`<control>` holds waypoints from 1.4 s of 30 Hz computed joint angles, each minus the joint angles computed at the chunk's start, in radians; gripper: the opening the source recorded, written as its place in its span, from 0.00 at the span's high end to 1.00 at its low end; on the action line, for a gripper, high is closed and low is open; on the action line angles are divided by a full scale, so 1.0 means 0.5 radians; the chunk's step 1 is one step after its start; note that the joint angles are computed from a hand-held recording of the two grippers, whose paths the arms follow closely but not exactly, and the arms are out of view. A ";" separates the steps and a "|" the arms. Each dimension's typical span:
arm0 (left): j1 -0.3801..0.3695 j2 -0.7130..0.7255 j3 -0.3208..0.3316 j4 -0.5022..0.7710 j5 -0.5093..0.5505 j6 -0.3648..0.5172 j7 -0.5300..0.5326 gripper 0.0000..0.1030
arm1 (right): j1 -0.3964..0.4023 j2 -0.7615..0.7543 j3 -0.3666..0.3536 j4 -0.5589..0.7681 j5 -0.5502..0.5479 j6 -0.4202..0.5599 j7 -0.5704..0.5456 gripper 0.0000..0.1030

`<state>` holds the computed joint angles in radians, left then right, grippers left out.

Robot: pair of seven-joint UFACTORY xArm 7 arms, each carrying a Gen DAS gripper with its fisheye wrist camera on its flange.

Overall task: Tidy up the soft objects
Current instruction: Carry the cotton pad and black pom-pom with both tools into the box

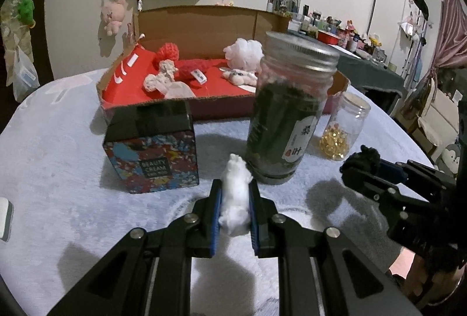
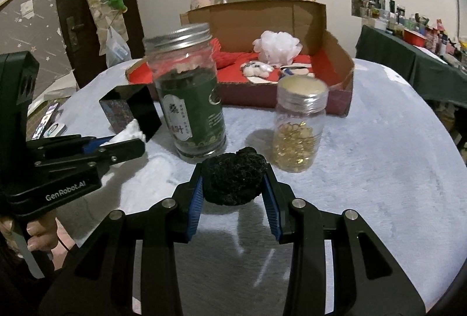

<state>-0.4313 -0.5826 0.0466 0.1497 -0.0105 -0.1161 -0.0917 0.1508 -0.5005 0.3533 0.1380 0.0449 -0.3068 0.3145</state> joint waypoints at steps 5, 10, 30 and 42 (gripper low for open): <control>0.068 -0.092 -0.041 -0.009 0.006 0.031 0.001 0.83 | -0.024 -0.096 -0.004 -0.020 -0.003 0.027 0.005 0.65; 0.117 -0.162 -0.061 0.004 0.010 0.061 0.014 0.83 | -0.016 -0.159 -0.071 -0.019 -0.045 0.052 -0.002 0.65; 0.211 -0.107 -0.009 0.271 0.033 0.160 0.223 0.83 | 0.032 -0.208 -0.353 0.212 -0.195 0.204 -0.180 0.65; 0.005 0.211 0.159 0.716 -0.189 0.493 0.616 0.83 | 0.541 0.081 -0.954 0.610 -0.139 0.479 -0.527 0.65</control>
